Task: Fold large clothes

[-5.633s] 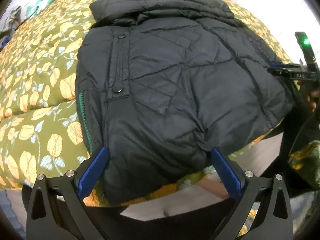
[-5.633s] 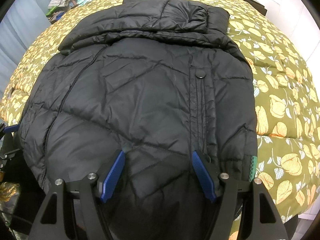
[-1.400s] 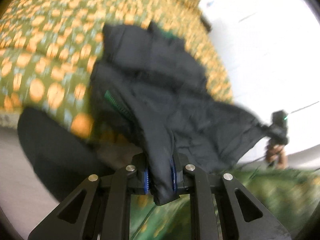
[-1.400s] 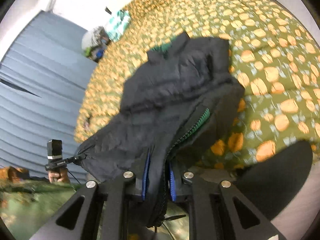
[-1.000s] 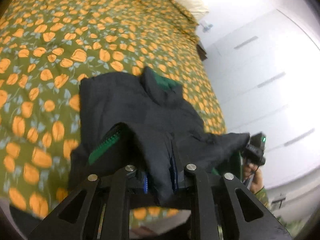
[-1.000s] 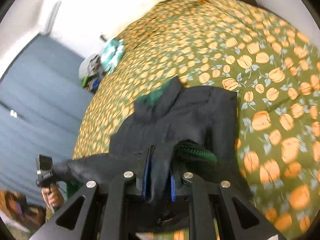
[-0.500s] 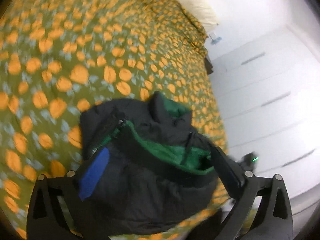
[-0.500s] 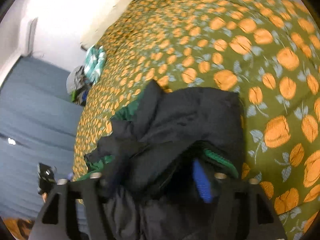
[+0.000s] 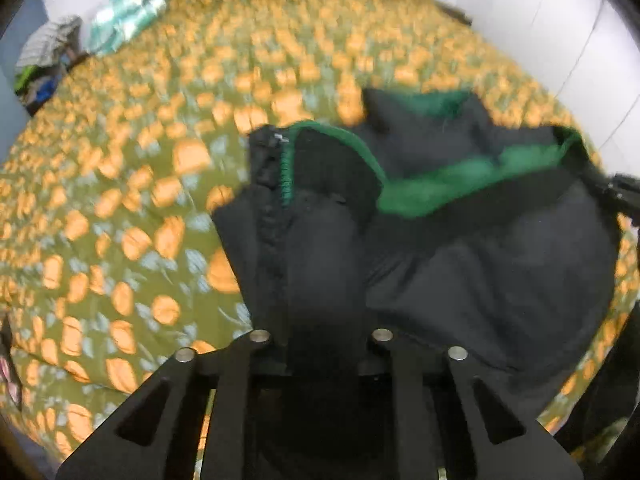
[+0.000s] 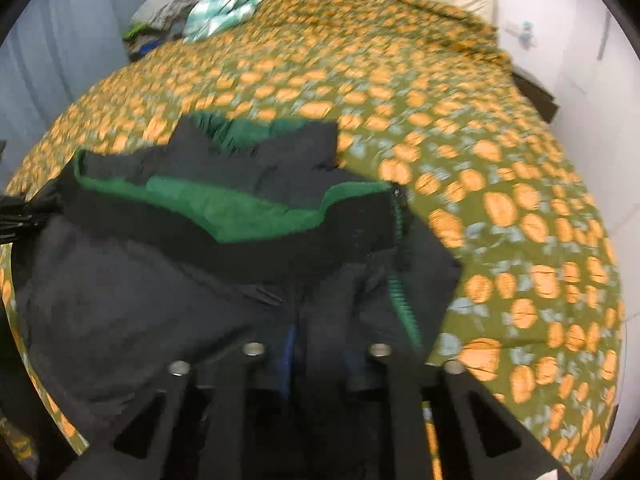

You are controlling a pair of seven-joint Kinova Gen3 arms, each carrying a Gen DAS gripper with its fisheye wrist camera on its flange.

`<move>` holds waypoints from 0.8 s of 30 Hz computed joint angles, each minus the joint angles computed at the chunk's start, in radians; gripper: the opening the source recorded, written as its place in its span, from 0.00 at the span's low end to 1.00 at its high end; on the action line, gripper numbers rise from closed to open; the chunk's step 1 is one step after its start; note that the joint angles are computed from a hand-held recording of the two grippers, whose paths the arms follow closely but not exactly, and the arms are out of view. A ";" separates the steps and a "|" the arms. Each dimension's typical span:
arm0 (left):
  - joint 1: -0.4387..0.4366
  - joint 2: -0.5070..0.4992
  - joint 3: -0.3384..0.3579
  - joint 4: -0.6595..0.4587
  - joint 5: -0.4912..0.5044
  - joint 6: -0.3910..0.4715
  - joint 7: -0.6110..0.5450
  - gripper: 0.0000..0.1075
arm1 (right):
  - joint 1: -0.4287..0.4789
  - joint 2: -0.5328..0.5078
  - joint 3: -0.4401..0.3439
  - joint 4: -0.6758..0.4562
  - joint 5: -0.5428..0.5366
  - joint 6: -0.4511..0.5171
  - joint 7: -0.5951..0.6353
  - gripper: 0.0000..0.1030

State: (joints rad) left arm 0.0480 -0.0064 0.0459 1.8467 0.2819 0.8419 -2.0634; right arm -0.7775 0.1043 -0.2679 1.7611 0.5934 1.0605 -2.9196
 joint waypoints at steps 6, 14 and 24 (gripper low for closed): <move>0.128 -0.031 -0.139 0.016 0.169 -0.195 0.008 0.14 | -0.052 -0.026 -0.018 -0.037 0.217 0.149 -0.185 0.13; 0.303 0.220 -0.233 0.015 -0.021 -0.420 0.333 0.29 | 0.072 0.145 0.069 0.016 0.182 -0.073 -0.264 0.13; -0.128 0.258 0.193 0.124 0.083 -0.566 0.253 0.51 | -0.048 0.162 0.277 0.243 0.395 -0.413 -0.560 0.21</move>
State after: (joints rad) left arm -0.0800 0.2513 0.2389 1.9712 0.3645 0.2760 -1.8101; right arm -0.8253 0.2667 0.0090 2.0043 0.9880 0.6480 -3.4793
